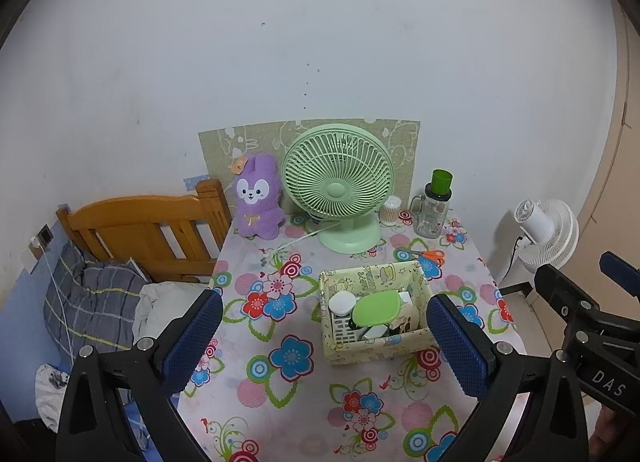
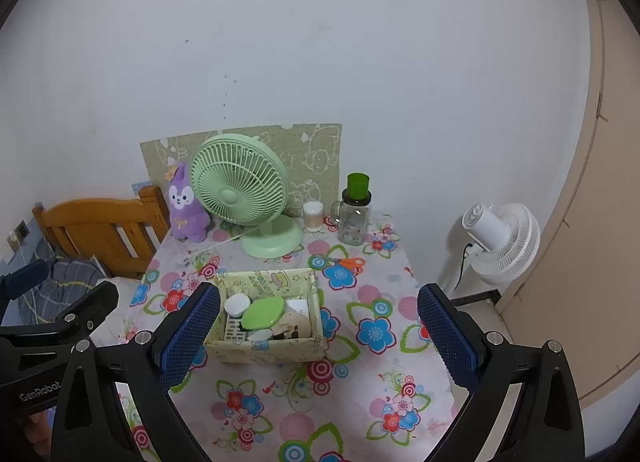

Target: Organize rigid objects

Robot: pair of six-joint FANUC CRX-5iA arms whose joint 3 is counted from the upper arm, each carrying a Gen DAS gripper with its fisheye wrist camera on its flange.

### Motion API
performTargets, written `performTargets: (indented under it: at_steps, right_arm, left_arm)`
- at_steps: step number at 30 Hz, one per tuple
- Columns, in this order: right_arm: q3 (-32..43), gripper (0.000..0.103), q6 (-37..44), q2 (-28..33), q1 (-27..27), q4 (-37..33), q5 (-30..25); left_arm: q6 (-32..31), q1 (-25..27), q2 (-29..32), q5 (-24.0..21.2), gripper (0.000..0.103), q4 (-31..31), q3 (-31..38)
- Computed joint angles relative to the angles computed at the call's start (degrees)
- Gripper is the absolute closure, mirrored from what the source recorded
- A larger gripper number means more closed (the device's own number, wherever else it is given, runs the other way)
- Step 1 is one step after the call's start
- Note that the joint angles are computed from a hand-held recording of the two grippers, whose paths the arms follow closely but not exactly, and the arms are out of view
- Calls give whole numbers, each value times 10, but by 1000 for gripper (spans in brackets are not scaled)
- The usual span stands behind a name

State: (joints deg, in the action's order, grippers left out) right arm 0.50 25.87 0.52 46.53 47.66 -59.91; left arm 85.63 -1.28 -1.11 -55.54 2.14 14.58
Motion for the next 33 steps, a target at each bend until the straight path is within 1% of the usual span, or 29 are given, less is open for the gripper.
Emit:
performTargets:
  at_steps: [8,29,33]
  right_arm:
    - [19,3,10,14,-2,-12,-11]
    - [40,3,7,26,-9,-24,-14]
    - [42,3,6,30,-11,-32,-17]
  left_arm:
    - [8,4,15,-23,0,4,17]
    - [-8,7,27,-32,0,11,35]
    - [-13,10,32,-39,0,18,36]
